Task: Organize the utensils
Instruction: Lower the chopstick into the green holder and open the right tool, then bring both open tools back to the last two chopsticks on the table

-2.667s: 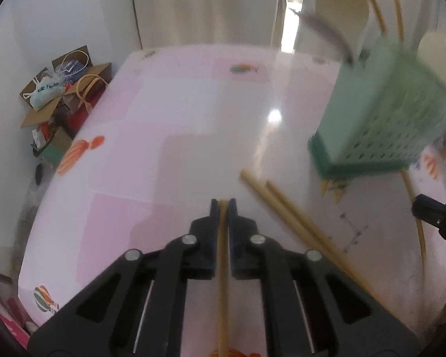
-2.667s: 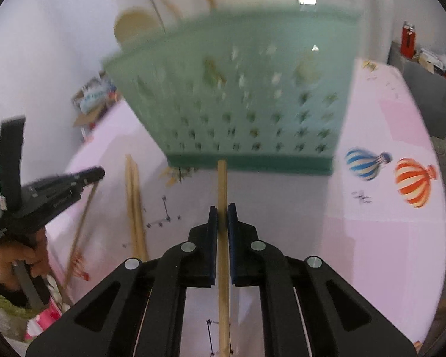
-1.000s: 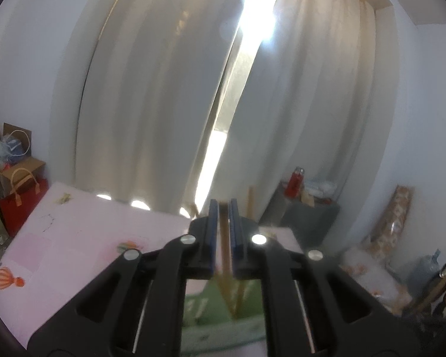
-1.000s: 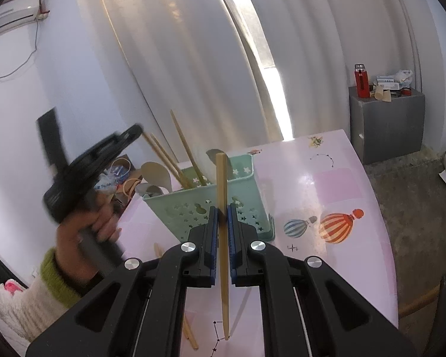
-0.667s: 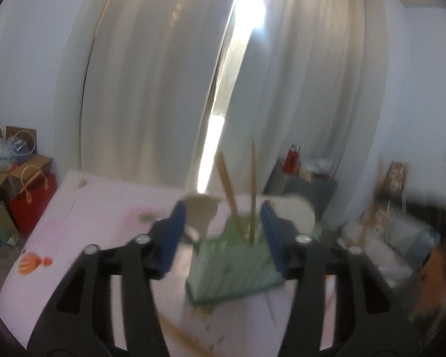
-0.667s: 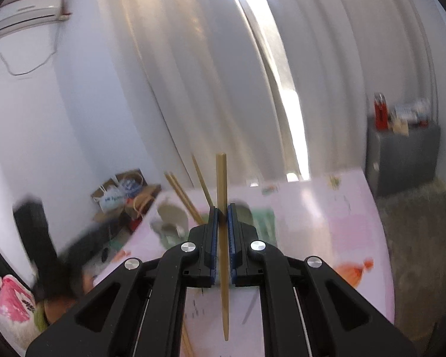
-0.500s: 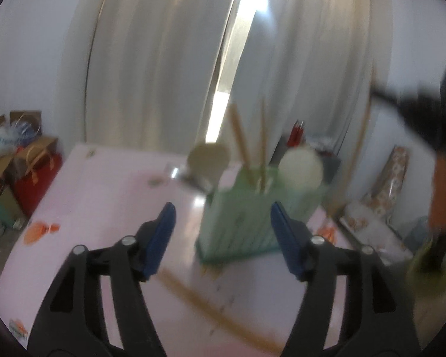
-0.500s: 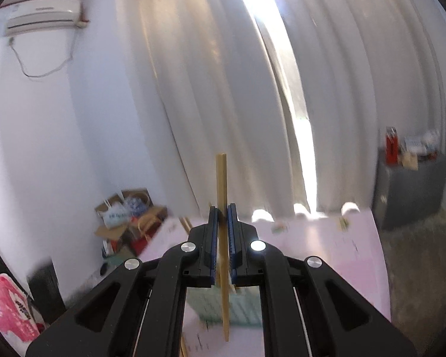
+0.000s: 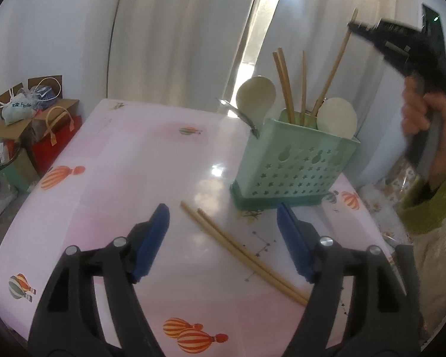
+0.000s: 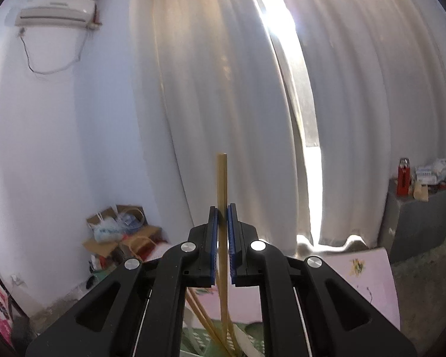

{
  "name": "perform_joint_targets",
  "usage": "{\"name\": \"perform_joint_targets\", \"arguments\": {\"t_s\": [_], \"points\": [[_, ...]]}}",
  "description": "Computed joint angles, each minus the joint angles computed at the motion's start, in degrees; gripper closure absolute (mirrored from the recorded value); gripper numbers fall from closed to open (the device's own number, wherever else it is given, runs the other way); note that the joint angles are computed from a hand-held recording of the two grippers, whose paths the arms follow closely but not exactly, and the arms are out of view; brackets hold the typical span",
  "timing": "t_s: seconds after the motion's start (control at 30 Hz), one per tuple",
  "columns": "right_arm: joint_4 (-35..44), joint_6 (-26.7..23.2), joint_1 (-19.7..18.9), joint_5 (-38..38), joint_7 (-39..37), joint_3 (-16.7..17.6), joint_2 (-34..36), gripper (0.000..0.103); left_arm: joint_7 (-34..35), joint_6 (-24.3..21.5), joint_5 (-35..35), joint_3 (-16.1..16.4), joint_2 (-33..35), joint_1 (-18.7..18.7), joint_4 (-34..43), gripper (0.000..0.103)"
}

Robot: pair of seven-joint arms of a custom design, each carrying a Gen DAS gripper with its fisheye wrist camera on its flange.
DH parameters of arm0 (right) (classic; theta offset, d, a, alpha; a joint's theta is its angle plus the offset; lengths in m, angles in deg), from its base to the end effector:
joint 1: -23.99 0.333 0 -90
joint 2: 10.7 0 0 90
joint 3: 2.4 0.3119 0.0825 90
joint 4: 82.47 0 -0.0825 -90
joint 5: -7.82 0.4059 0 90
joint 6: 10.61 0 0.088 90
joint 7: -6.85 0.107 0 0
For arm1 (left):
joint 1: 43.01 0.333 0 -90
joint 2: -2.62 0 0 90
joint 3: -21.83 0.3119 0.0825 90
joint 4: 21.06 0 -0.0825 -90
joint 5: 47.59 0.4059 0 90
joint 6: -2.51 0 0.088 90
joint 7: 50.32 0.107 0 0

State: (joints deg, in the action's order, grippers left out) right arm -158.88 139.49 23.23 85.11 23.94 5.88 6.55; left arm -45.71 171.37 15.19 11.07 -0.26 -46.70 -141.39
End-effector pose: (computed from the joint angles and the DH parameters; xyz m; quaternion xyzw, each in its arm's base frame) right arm 0.7163 0.0532 0.6600 -0.6444 0.3942 -0.2406 0.6095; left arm 0.5537 -0.2045 0.5041 -0.6880 0.5400 -0.3936 0.2831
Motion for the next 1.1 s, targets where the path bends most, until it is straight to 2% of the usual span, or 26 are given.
{"name": "perform_joint_targets", "arguments": {"t_s": [0.13,0.23,0.27,0.37,0.47,0.63,0.77,0.97,1.1], "points": [[-1.07,-1.81,0.26,-6.46,5.92,-0.88,1.29,0.096,1.01,-0.61,-0.68,-0.08,0.29,-0.27,0.13,0.03],[-4.06,-2.92,-0.84,-7.26,6.61,-0.92,-0.19,0.095,3.29,-1.29,-2.69,0.0,0.75,-0.69,0.31,0.029],[-5.14,-3.19,-1.18,-6.95,6.31,-1.04,-0.97,0.093,3.7,-1.48,-3.17,0.04,0.9,-0.82,0.39,0.029],[-8.56,-3.93,-2.34,-3.52,4.01,-1.78,-3.85,0.072,4.77,-2.07,-4.57,0.21,1.42,-1.2,0.74,0.028],[-12.4,-4.69,-2.86,1.15,0.94,-3.35,-7.09,0.069,6.87,-3.34,-6.79,0.36,2.03,-1.78,1.23,0.028],[-18.54,-8.03,-2.66,3.26,1.49,-7.11,-11.06,0.065,9.07,-5.5,-9.06,0.65,2.89,-2.74,1.98,0.028],[-21.97,-12.29,-1.8,-3.29,7.75,-9.15,-11.86,0.062,11.65,-7.78,-11.7,0.78,3.85,-3.51,2.77,0.028],[-26.43,-17.75,-0.36,-16.26,18.39,-9.51,-11.06,0.062,14.75,-11.88,-15.01,1.18,5.74,-4.98,4.83,0.028],[-27.78,-19.8,0.22,-19.7,20.14,-9.04,-10.78,0.062,16.68,-12.7,-16.96,1.55,6.65,-5.71,5.65,0.028]]}}
